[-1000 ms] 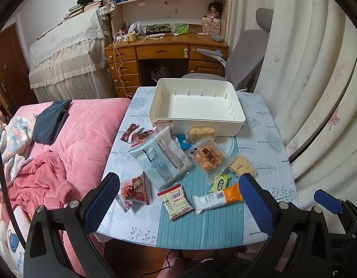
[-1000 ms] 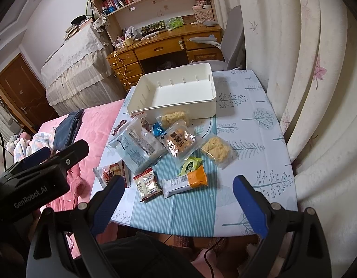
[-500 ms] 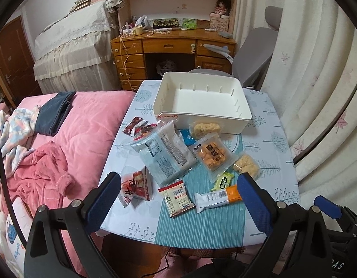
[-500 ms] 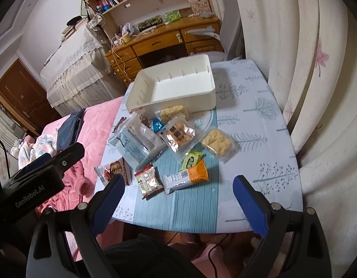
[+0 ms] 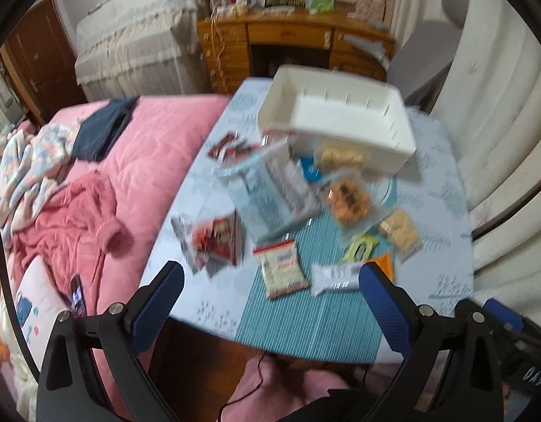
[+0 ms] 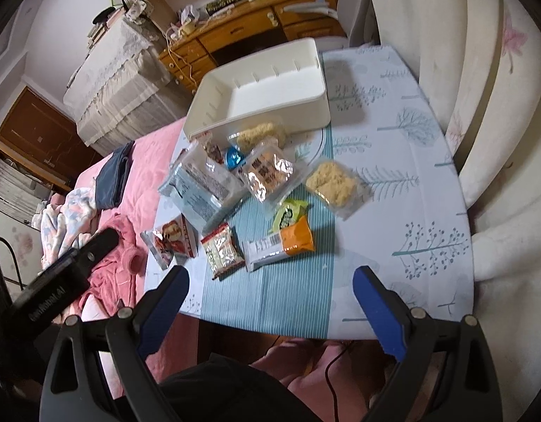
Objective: Organize snacks
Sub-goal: 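Grasp the light blue snack bag with left tool while right tool grasps the orange-white bar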
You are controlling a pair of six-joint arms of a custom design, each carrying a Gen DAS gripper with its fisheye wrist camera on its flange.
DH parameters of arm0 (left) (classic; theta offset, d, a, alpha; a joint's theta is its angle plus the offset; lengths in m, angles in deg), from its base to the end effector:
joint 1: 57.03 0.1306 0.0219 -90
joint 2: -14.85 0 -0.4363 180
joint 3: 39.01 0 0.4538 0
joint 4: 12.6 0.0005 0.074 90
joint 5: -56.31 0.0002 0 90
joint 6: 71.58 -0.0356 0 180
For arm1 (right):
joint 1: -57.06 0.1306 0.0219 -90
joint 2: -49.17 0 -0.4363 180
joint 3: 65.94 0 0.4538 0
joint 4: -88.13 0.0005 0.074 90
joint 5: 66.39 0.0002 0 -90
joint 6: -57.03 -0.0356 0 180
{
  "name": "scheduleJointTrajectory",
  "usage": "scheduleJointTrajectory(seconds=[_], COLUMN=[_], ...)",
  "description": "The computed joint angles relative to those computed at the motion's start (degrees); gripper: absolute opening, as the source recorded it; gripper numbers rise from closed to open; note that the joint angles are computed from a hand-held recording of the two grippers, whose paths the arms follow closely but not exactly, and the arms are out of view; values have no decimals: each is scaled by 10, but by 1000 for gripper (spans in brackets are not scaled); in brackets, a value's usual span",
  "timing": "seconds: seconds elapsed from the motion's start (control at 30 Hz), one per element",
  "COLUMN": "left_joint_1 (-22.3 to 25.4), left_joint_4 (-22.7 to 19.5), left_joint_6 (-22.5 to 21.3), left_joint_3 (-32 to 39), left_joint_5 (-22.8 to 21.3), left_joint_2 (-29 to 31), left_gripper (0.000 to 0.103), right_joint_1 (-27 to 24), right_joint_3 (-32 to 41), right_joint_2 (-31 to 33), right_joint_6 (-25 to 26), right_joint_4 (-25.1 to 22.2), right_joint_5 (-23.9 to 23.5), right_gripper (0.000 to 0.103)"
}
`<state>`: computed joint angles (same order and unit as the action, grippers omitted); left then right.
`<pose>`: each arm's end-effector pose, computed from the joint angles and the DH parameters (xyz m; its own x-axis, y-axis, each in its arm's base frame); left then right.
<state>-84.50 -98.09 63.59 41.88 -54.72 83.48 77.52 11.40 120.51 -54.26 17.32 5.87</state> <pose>0.3048 -0.1446 0.5305 -0.8391 -0.3098 -0.4471 -0.3637 0.9308 0.0376 0.3518 0.1423 0.4937 -0.9550 0.0128 -0.2965 -0.1156 0.9041 0.4114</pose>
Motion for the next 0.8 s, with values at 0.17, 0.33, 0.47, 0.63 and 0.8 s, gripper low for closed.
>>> scheduleJointTrajectory(seconds=[0.17, 0.33, 0.47, 0.63, 0.8], left_joint_1=[18, 57, 102, 158, 214], left_joint_4=[-19, -14, 2, 26, 39], left_joint_6=[23, 30, 14, -45, -132], left_joint_3=[-22, -48, -62, -59, -36], left_joint_5=[44, 96, 144, 188, 224], left_joint_2=[4, -2, 0, 26, 74], left_gripper=[99, 99, 99, 99, 99], right_joint_1=[-15, -25, -33, -39, -29], right_joint_3=[-1, 0, -4, -17, -32], right_joint_2=[21, 47, 66, 89, 101], right_joint_6=[6, -12, -46, -141, -265], right_joint_4=[-19, -41, -48, -35, 3], right_joint_5=[-38, -71, -107, -144, -159], right_gripper=[95, 95, 95, 95, 95])
